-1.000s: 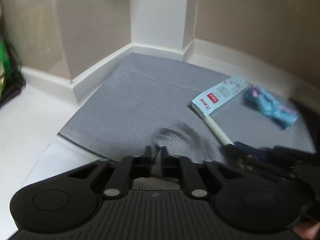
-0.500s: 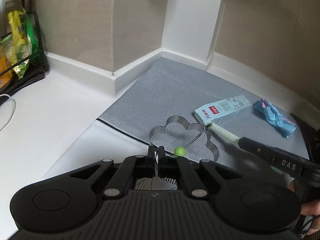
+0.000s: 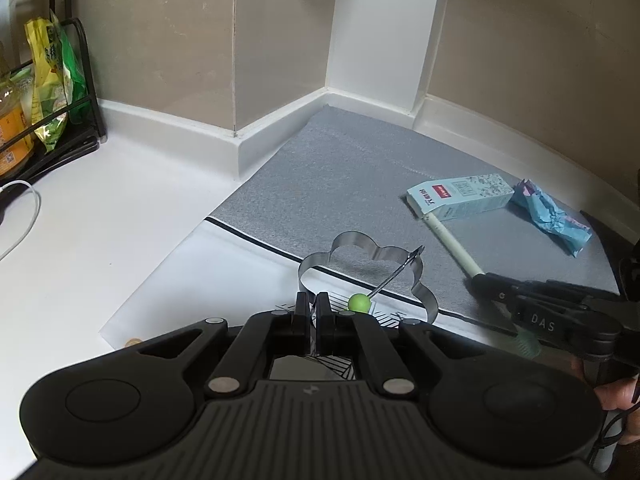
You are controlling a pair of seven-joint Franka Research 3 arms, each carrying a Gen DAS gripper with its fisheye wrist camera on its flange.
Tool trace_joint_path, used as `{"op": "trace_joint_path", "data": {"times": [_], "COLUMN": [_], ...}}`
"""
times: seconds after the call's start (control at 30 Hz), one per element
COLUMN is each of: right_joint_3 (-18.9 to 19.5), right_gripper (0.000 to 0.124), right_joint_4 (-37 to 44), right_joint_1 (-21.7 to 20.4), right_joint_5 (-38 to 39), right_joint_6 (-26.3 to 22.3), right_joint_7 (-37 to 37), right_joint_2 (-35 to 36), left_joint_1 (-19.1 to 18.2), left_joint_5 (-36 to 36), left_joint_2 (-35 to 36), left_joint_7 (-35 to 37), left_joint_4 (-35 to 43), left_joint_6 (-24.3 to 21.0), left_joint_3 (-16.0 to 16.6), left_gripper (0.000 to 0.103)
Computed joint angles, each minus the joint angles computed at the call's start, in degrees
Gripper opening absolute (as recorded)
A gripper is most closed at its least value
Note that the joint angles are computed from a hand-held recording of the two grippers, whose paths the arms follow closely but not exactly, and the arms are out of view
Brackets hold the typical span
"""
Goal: Collect trash
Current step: 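Grasp the metal egg ring with the left gripper while the right gripper grasps the white stick, then lift the egg ring and stick off the mat with both grippers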
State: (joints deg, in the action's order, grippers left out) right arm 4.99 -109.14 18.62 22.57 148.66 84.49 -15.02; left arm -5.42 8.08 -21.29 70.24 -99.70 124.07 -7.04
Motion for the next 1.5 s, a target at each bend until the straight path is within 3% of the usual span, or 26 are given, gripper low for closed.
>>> {"op": "trace_joint_path", "data": {"times": [0.13,0.23,0.67,1.17,1.5], "right_joint_3": [-4.63,-4.38,-0.97,0.1,1.2], "right_gripper": [0.011,0.011,0.011,0.011,0.011], "right_joint_4": [1.3,1.39,-6.72,-13.64,-17.76], "right_joint_1": [3.87,3.67,1.65,6.08,10.16], "right_joint_5": [16.93,21.58,14.91,12.44,13.21], "right_joint_6": [-3.07,-4.61,-4.56,-5.89,-10.41], "right_joint_7": [-5.72,-5.65,5.38,8.38,6.98], "right_joint_2": [-0.19,-0.9,-11.44,-24.69,-32.25], "left_joint_1": [-0.48,-0.58,-1.1,-4.64,-7.28], "left_joint_5": [-1.83,-2.19,-1.82,-1.2,-1.24], "left_joint_2": [-0.62,-1.69,-8.15,-23.26,-32.76], "left_joint_7": [0.18,0.44,-0.23,-0.76,0.04], "left_joint_4": [0.27,-0.27,-5.22,-15.38,-21.09], "left_joint_6": [-0.14,0.01,-1.61,-8.69,-15.59], "left_joint_3": [0.48,0.59,0.25,-0.06,-0.27], "left_gripper": [0.002,0.002,0.002,0.002,0.002]}}
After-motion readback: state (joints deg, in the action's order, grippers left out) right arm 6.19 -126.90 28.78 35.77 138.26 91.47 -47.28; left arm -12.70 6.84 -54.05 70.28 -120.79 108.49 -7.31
